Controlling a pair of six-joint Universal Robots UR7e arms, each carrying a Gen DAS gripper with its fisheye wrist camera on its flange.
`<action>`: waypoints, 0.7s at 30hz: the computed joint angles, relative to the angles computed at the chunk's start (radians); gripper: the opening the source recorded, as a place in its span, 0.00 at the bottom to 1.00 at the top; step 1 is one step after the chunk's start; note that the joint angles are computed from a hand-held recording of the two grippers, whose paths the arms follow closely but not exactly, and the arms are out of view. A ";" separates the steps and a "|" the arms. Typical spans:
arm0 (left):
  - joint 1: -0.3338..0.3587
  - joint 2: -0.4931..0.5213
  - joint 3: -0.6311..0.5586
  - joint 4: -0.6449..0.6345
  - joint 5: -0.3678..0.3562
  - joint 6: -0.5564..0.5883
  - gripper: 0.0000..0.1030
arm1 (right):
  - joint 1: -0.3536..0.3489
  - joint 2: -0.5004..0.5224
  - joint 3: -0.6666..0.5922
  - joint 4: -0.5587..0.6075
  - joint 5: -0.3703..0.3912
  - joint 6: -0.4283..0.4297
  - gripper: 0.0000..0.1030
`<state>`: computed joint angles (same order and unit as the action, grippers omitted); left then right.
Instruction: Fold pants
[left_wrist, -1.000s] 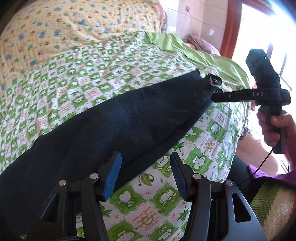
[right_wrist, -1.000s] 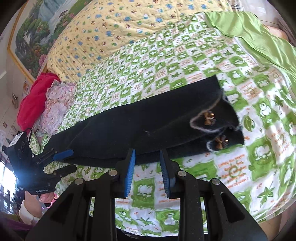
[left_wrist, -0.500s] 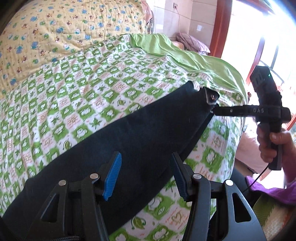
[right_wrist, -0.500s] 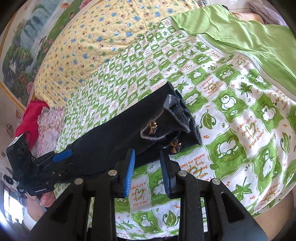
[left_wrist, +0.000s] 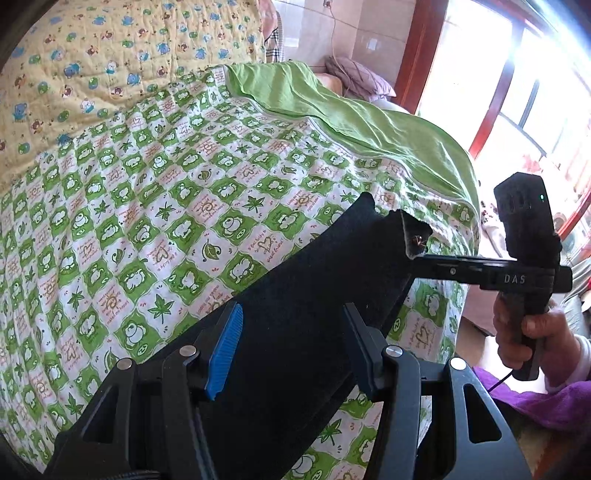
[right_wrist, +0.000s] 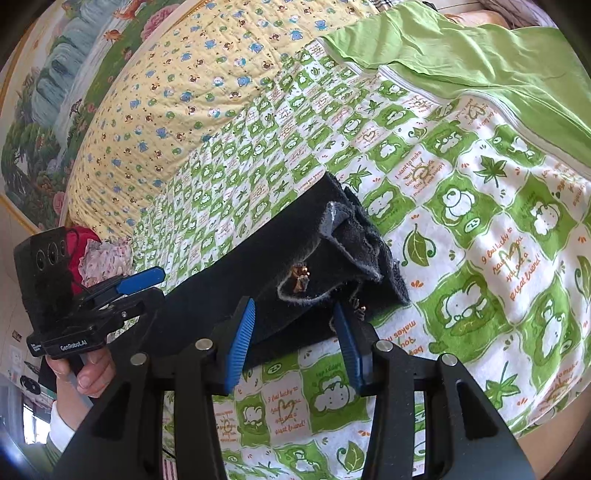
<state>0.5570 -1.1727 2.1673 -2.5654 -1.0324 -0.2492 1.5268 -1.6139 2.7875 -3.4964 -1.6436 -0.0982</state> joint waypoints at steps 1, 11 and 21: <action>-0.006 -0.016 0.011 0.022 0.001 0.003 0.54 | -0.001 0.002 -0.001 -0.002 0.007 0.000 0.45; -0.066 -0.147 0.143 0.354 0.072 -0.068 0.27 | 0.012 0.065 -0.005 -0.052 0.003 -0.046 0.45; -0.060 -0.175 0.144 0.496 0.080 -0.038 0.34 | 0.008 0.094 -0.025 -0.054 0.019 -0.020 0.45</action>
<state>0.4974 -1.3474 2.3118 -2.0694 -0.9524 -0.2873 1.5352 -1.5201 2.7629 -3.5500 -1.6242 -0.1178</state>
